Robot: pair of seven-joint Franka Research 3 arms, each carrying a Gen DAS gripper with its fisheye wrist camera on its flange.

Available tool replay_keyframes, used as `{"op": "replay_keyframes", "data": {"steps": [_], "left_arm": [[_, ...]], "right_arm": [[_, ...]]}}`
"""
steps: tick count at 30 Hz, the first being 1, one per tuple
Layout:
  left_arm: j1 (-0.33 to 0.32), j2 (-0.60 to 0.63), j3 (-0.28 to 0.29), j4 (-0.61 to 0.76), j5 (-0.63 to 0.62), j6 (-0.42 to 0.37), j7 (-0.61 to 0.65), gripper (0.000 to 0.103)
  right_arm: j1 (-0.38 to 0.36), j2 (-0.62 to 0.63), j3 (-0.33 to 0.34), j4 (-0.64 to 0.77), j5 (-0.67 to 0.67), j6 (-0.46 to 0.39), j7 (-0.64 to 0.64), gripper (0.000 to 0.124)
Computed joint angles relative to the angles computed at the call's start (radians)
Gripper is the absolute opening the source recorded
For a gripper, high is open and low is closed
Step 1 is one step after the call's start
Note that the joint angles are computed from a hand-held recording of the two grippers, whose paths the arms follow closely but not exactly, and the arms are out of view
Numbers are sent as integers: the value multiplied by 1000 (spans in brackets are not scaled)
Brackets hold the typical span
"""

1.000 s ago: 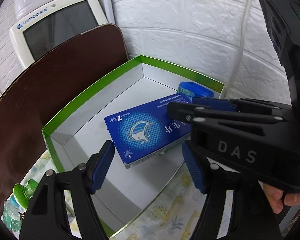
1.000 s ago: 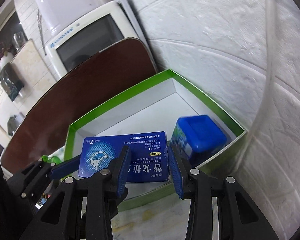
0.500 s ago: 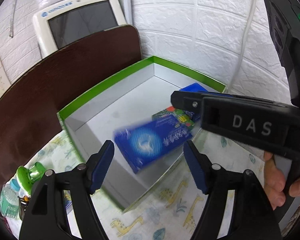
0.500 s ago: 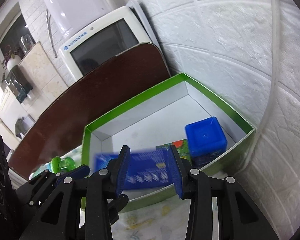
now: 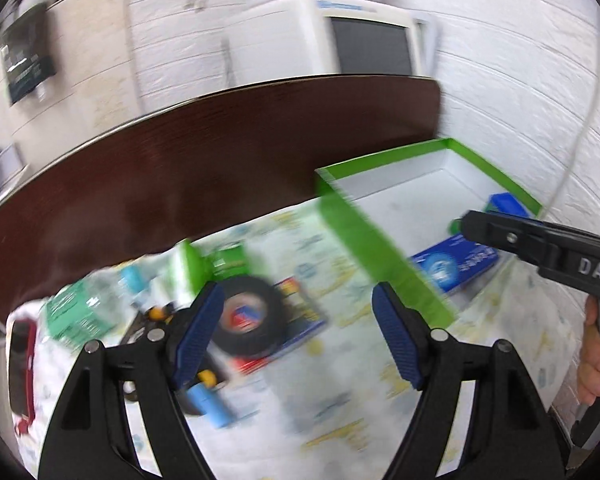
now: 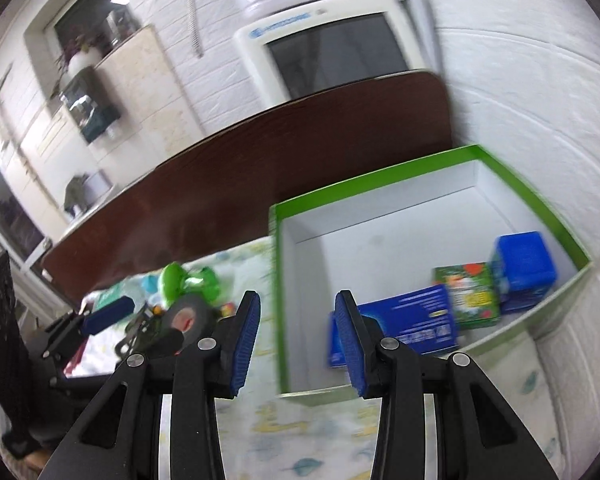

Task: Organize rigid objects
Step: 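Move the right gripper back to the dark brown hair clip, then grasp the dark brown hair clip with the right gripper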

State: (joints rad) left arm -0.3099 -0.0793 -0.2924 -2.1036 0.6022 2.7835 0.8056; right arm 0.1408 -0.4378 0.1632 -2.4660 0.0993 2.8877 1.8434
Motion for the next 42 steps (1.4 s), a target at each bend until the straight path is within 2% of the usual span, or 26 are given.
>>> {"op": "replay_keyframes", "data": {"steps": [5, 9, 13, 20, 27, 33, 35, 38, 39, 42], "left_arm": [[57, -104, 25, -145, 12, 24, -90, 76], [78, -162, 59, -244, -70, 62, -62, 76], [53, -192, 112, -323, -220, 129, 52, 74], [-9, -216, 181, -410, -396, 209, 275, 73], [-77, -164, 257, -400, -615, 210, 469, 53], [-83, -127, 256, -377, -743, 230, 598, 51], [-71, -115, 244, -364, -761, 231, 613, 47], [-86, -97, 250, -349, -833, 229, 677, 36], [-83, -93, 243, -345, -845, 233, 688, 27], [-53, -98, 207, -345, -830, 244, 678, 24]], "right_arm": [[95, 76, 1, 52, 23, -15, -75, 40], [168, 150, 4, 104, 44, -29, -141, 40], [226, 232, 1, 172, 81, -66, -197, 40], [265, 364, 15, 297, 53, -125, -157, 41], [300, 458, 4, 388, 1, -178, -112, 41], [317, 522, -10, 448, 8, -210, -117, 41], [319, 551, -8, 469, 38, -218, -143, 41], [317, 572, -6, 485, 96, -215, -192, 41], [319, 577, -6, 490, 106, -212, -201, 41], [329, 578, -13, 498, 89, -224, -203, 35]]}}
